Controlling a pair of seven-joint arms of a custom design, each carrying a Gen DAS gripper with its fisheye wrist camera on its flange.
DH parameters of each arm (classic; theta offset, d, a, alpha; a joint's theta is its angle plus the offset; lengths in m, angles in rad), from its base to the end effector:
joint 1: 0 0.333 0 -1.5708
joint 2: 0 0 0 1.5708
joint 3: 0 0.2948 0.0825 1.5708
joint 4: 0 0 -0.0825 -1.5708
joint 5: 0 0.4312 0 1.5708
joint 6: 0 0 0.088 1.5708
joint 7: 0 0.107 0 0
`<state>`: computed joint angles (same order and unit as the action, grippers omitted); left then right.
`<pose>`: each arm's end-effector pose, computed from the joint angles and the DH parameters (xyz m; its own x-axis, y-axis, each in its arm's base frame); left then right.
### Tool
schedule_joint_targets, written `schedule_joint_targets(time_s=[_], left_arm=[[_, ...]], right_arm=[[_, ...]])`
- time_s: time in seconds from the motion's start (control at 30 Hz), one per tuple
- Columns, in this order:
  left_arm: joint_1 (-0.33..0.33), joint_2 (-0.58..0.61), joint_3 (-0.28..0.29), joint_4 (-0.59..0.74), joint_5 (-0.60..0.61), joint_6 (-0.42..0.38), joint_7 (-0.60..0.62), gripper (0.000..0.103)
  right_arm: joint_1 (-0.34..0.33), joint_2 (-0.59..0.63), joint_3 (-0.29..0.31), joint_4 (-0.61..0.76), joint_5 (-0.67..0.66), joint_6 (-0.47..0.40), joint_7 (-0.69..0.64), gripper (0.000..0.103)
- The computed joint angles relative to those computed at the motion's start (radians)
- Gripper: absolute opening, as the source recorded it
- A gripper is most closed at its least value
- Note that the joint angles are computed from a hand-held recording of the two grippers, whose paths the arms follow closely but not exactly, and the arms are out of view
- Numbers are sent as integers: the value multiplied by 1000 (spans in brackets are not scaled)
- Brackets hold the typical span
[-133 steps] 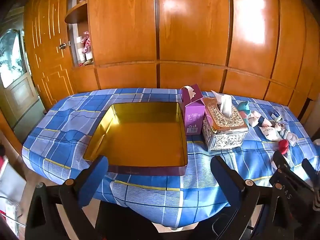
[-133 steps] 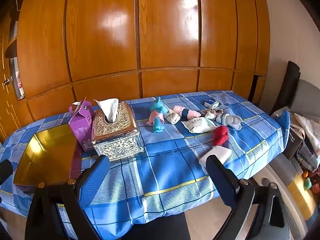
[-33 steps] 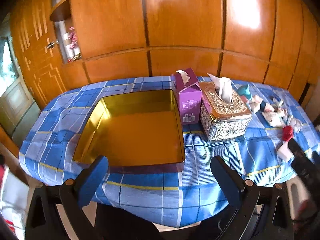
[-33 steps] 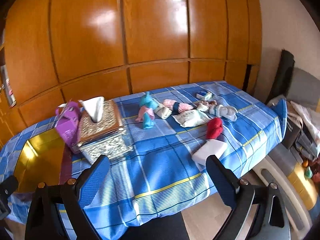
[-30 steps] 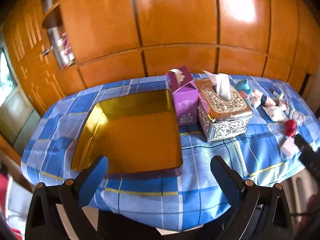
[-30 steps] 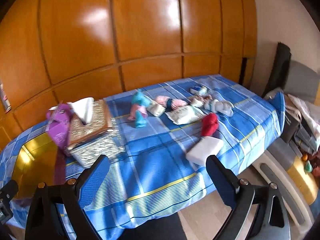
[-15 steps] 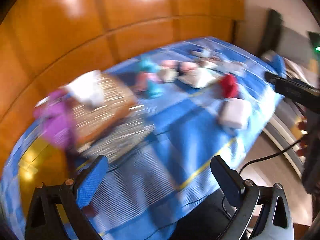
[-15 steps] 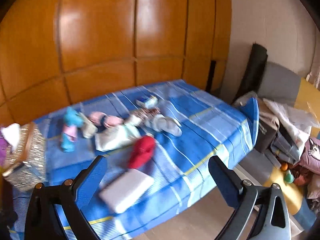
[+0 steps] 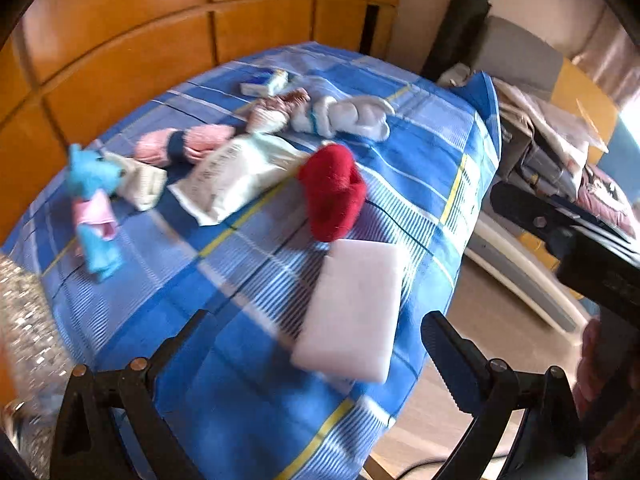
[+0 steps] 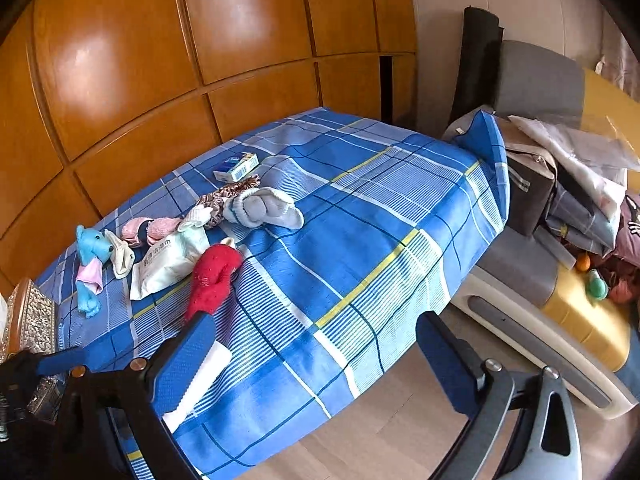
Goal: Organize soft objects
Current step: 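Grasp the white sponge with the left tool while the right tool grasps the red sock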
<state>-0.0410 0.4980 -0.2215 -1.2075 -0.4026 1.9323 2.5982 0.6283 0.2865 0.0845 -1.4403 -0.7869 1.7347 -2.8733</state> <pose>0.7373 -0.1866 0.5072 -0.9193 -0.3840 0.0862 -0.3714 0.7743 -0.5124 0.5717 0.3996 0.5262 -0.7998 -0.5821 -0.1465 -0.3543 0.6547 -0.6677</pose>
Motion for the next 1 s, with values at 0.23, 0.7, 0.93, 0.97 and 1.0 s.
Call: schedule_joint_targets(time_s=[0.23, 0.7, 0.93, 0.97, 1.0], left_arm=[[-31, -52, -9, -143, 41, 149, 163, 103], [7, 19, -2, -49, -2, 40, 138, 56], [53, 47, 6, 17, -48, 5, 61, 56], [65, 54, 6, 35, -58, -12, 50, 56], [77, 56, 5, 46, -70, -25, 44, 56]], right_arm=[[-20, -8, -7, -28, -18, 72, -46, 94], [-104, 77, -47, 6, 40, 386, -148, 69], [-121, 203, -73, 134, 157, 478, -266, 59], [-123, 222, -77, 153, 182, 484, -268, 59], [-123, 234, -81, 165, 201, 485, -271, 59]])
